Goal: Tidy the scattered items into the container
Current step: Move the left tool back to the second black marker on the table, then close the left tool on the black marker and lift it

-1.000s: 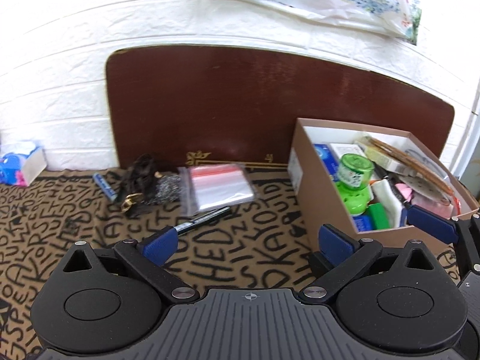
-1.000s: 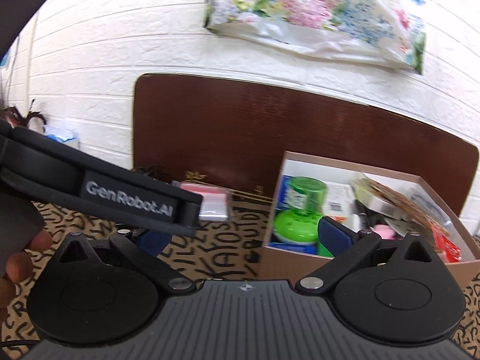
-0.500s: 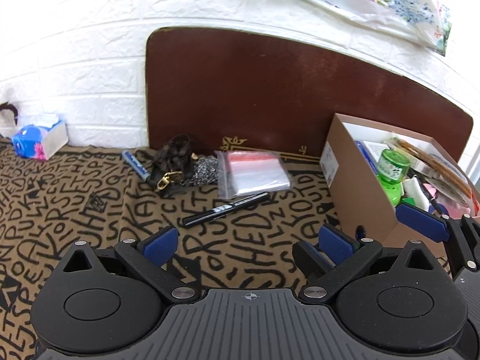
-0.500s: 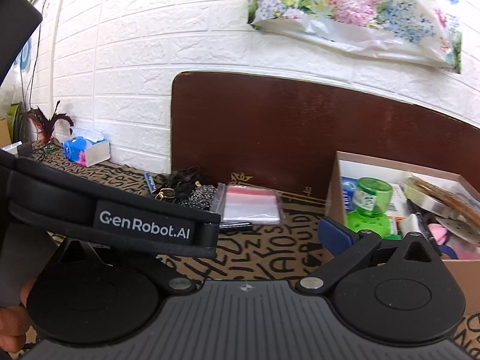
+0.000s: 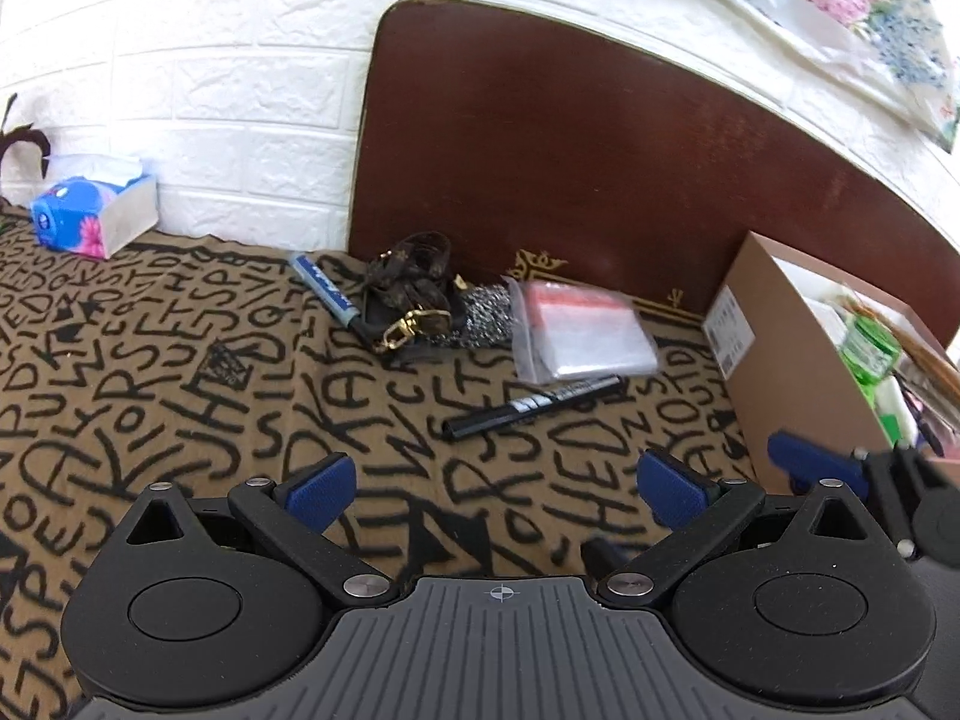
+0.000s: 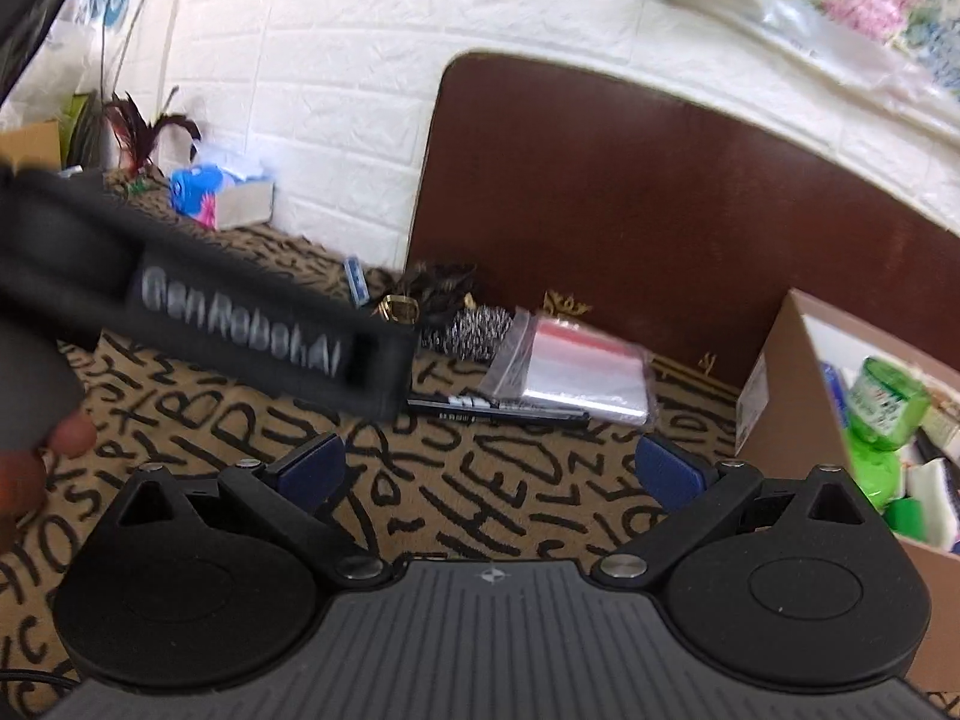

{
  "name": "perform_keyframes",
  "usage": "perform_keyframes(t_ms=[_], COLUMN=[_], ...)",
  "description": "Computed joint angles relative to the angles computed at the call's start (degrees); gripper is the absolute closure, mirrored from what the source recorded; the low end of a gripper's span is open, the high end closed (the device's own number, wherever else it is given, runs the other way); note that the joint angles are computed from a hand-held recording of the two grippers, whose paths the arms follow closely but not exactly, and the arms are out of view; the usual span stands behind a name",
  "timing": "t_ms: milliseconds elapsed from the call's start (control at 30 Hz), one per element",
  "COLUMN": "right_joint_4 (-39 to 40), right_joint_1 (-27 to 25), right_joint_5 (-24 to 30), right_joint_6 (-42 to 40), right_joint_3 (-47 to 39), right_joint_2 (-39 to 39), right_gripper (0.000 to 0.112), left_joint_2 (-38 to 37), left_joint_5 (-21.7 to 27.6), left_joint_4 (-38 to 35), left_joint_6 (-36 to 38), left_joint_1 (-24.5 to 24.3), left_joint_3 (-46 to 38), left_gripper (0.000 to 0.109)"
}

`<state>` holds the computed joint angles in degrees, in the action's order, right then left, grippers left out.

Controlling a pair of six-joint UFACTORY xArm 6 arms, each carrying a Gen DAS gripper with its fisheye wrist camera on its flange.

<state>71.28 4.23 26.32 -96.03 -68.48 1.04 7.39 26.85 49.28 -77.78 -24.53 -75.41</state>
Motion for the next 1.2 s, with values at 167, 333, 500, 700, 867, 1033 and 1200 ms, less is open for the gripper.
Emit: perform_keyframes(t_ms=[167, 333, 500, 700, 867, 1033, 1200], right_joint_4=[-3.4, -6.9, -8.8, -9.8, -9.2, -8.6, -8.8], right_joint_1=[1.1, 1.2, 0.8, 0.2, -0.4, -1.4, -3.1], right_joint_5=[-2.2, -2.9, -2.5, -1.1, 0.5, 2.2, 4.4], right_joint_6=[4.6, 8.5, 11.1, 13.1, 13.3, 12.0, 10.5], right_joint_3=[-3.3, -6.4, -9.0, -11.0, -11.2, -9.3, -6.0], right_joint_2=[4.5, 8.4, 11.6, 13.8, 13.8, 12.1, 9.2], right_gripper=[0.01, 0.01, 0.01, 0.01, 0.01, 0.01, 0.01], left_joint_2=[6.0, 13.1, 19.5, 24.1, 23.2, 20.9, 18.9], left_joint_5=[-2.1, -2.7, -0.1, 3.4, 2.9, 0.7, 0.3], left_joint_4=[-4.8, -11.8, -18.5, -26.1, -31.2, -43.5, -59.1], left_joint_6=[9.2, 20.4, 29.2, 39.0, 43.5, 51.0, 62.0], left_joint_1=[2.2, 3.2, 3.4, 3.1, 2.7, 1.8, -0.2], left_joint_3=[-5.4, -12.3, -20.0, -25.8, -24.9, -21.1, -18.6], left_gripper=[0.01, 0.015, 0.016, 0.035, 0.08, 0.092, 0.092])
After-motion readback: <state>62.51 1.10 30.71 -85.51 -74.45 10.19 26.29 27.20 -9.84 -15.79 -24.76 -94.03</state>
